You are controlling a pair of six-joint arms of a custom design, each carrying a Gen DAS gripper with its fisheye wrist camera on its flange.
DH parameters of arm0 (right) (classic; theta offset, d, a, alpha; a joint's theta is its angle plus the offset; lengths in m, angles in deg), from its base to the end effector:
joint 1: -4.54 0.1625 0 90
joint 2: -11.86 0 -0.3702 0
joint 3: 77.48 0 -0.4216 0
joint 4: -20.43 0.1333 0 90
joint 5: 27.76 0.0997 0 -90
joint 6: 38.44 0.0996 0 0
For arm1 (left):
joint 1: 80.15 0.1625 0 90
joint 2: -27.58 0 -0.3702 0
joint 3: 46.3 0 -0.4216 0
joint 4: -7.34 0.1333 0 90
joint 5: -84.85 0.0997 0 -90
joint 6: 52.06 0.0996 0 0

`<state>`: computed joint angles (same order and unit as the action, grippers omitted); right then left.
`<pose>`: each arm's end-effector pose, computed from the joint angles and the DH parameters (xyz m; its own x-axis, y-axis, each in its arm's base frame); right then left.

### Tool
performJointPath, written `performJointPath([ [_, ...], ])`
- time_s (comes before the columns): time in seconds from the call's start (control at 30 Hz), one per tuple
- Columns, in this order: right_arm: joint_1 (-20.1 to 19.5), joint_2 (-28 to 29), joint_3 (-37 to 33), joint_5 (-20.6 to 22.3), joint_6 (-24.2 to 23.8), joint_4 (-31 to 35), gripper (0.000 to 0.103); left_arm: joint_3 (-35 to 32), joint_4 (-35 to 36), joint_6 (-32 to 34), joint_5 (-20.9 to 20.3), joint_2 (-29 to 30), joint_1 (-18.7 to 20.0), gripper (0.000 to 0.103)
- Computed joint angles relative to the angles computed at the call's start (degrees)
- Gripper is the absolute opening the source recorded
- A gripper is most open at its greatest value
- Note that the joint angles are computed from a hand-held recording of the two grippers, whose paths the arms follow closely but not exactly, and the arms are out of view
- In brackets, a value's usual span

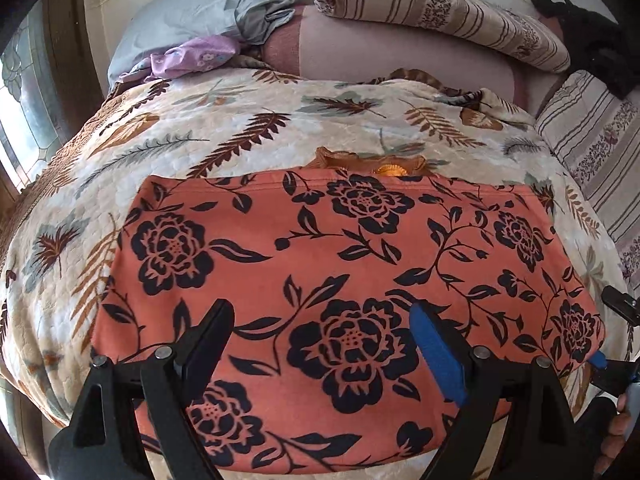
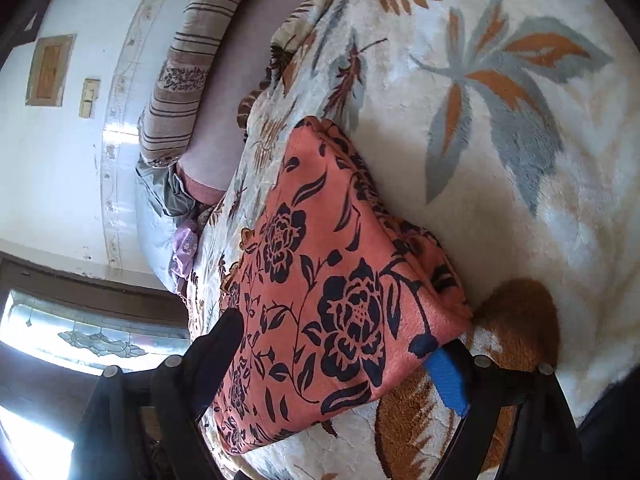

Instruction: Fold small clothes

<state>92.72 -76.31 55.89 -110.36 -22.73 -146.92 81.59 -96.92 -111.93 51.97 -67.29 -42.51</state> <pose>0.1319 -0.4503 0.2028 -0.9490 0.1935 -0.2491 0.2949 0.8246 -0.4827 -0.1835 -0.4155 0.2184 -0.7076 -0.2015 -0.6773 0.2746 0.8047 -0.5263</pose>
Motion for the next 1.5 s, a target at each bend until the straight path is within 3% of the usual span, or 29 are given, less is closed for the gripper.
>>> performJointPath([
  [0.07, -0.32, 1.24, -0.59, -0.49, -0.05, 0.80, 0.086, -2.45, 2.18, -0.49, -3.06, 4.53, 3.31, 0.090],
  [0.13, -0.18, 1.23, -0.49, -0.70, -0.91, 0.50, 0.085, -1.80, 2.20, -0.15, -0.86, 4.50, 2.31, 0.091],
  [0.53, 2.08, 2.23, -1.46, -3.96, -3.30, 0.64, 0.085, -2.53, 1.49, 0.09, -2.32, 4.30, 2.72, 0.091],
  [0.73, 2.70, 2.47, -1.90, -5.86, -3.24, 1.32, 0.071, -2.12, 0.91, 0.51, -1.74, 2.60, 2.05, 0.091],
  [1.0, 2.73, 2.92, -2.30, -6.49, -3.60, 1.76, 0.069, -2.33, 0.37, 0.87, -2.24, 2.88, 2.83, 0.091],
  [1.07, 2.85, 2.82, -2.50, -6.89, -4.20, 2.24, 0.050, -2.25, 0.46, 0.72, -1.89, 2.56, 2.39, 0.091],
  [1.13, 2.78, 2.69, -2.63, -7.22, -4.74, 2.78, 0.039, -1.93, -0.13, 0.95, -1.26, 2.23, 1.97, 0.091],
  [1.27, 0.88, 2.79, -2.45, -5.55, -3.66, 3.90, 0.038, -2.39, -1.13, 2.40, -2.76, 5.24, 4.33, 0.091],
  [1.33, 0.39, 2.56, -2.13, -4.54, -3.37, 3.26, 0.039, -1.24, -1.63, 3.07, 0.43, 5.82, 3.56, 0.096],
  [1.4, 0.60, 2.67, -2.43, -4.49, -4.41, 3.54, 0.039, -2.74, 1.04, 1.35, -0.60, 6.14, 3.66, 0.095],
  [1.43, 1.07, 2.81, -2.92, -4.99, -5.87, 4.38, 0.034, -3.38, 2.07, 0.35, -1.22, 5.87, 3.64, 0.094],
  [1.47, 2.19, 2.88, -3.35, -6.46, -7.14, 4.73, 0.008, -3.70, 3.23, -0.94, -0.92, 5.44, 3.19, 0.094],
  [1.5, 3.62, 2.62, -3.39, -8.47, -8.48, 4.00, 0.009, -3.17, 3.62, -2.02, 0.54, 4.57, 2.21, 0.094],
])
